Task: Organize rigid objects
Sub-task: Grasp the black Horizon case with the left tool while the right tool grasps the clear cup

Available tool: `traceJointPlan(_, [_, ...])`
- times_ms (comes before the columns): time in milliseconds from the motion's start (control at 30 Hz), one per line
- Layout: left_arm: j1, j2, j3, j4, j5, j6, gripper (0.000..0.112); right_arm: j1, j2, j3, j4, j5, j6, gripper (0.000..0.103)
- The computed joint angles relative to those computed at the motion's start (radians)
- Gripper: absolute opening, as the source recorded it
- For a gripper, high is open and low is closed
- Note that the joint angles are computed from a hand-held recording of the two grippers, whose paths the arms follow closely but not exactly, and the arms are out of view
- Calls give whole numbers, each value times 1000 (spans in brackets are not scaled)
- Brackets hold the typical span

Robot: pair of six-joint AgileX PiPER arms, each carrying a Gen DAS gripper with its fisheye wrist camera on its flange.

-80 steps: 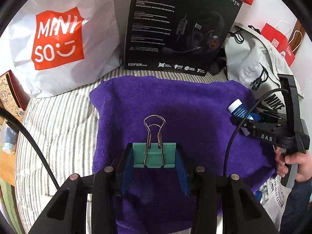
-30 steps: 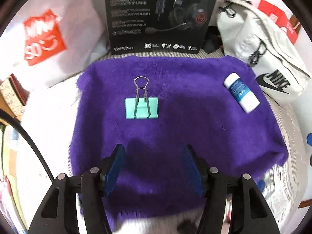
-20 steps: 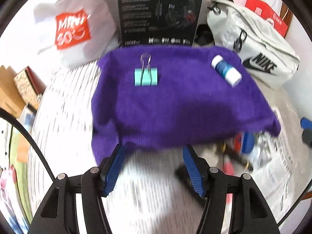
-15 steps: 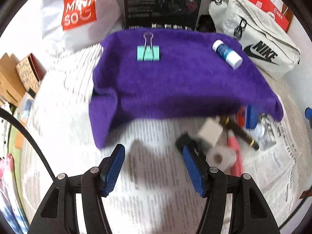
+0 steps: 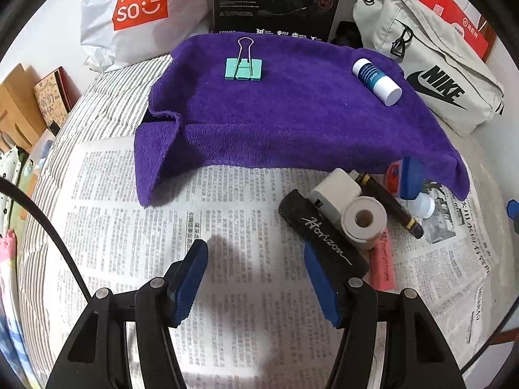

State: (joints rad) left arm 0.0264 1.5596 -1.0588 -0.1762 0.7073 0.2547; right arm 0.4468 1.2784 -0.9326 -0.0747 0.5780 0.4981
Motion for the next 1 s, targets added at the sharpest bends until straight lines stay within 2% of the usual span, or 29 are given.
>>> traceJointPlan(200, [-58,-3,-7,15,6,-38,60,-40,-1,23,82,-24,-74,71])
traceJointPlan(467, [-121,36,-26,46,6,-109,64,-48,9,34,100,-28,-99,71])
traceJointPlan(567, [-178,35,-11,167,-24,-212,65,-53,17,36,124,-37,-120,71])
traceJointPlan(733, [-113,-1,42,135,-53,-121,66,-39,35,29,106,-26,-125,71])
traceJointPlan(833, [-62,-21,70,225,-85,-171,66,-54,28,37,126,-31,-139,71])
traceJointPlan(1000, [-29,5,65,44,-113,42,60,-73,25,47,169,-51,-173,71])
